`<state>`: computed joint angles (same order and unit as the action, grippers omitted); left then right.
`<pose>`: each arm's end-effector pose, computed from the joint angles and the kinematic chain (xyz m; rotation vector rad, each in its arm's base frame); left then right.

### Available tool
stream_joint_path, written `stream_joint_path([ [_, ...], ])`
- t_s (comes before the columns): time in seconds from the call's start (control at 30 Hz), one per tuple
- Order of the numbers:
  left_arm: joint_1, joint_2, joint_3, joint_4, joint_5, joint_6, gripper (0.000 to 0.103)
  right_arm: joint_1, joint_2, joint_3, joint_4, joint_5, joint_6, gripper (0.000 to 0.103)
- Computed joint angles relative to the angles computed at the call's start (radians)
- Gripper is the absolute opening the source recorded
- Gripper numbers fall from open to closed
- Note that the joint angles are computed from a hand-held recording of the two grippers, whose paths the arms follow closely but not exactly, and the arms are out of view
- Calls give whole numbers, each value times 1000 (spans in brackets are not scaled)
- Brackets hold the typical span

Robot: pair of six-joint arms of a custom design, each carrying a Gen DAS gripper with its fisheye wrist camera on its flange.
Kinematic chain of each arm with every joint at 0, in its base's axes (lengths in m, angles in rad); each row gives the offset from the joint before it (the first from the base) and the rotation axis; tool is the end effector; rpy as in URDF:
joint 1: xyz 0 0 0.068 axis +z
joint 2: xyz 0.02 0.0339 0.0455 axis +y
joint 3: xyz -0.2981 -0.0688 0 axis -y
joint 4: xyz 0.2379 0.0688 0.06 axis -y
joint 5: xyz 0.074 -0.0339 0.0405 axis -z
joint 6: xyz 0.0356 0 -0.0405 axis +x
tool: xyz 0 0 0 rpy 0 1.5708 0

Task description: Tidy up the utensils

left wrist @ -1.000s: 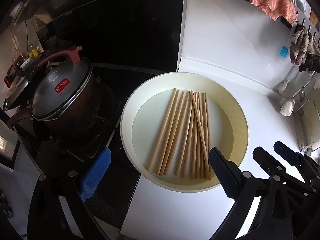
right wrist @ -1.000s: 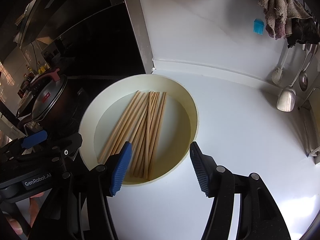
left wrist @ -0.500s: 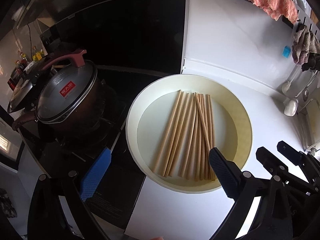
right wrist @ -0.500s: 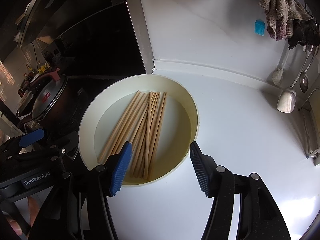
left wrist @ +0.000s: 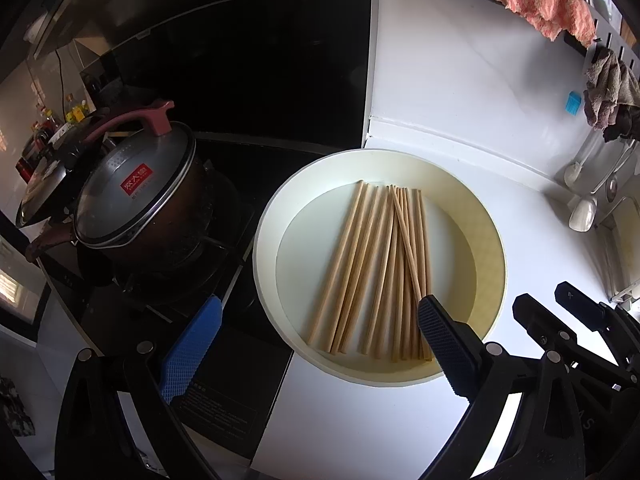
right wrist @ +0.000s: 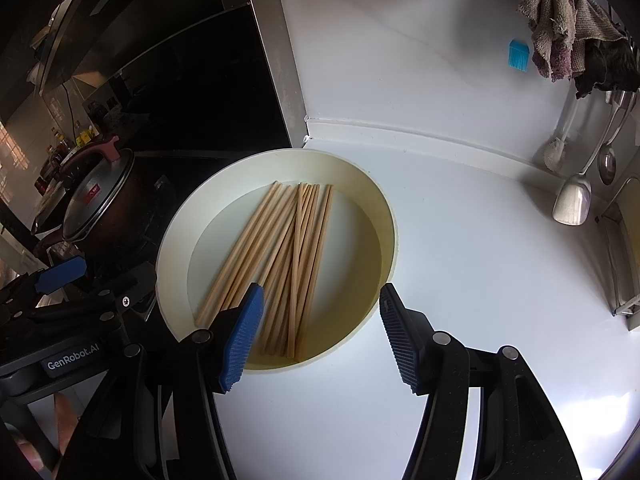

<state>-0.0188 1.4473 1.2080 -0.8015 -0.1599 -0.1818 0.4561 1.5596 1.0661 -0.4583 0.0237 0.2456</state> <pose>0.2839 0.0003 0.3171 -0.2676 2.5826 0.1364 0.2860 0.1394 0.2625 -0.2574 2.5279 0.2510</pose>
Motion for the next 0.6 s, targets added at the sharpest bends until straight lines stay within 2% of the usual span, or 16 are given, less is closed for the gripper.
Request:
stream_joint_path([
  [0.6,23,9,5,-7,14,17,97,1,-3,-4,1,-1,-2,58],
])
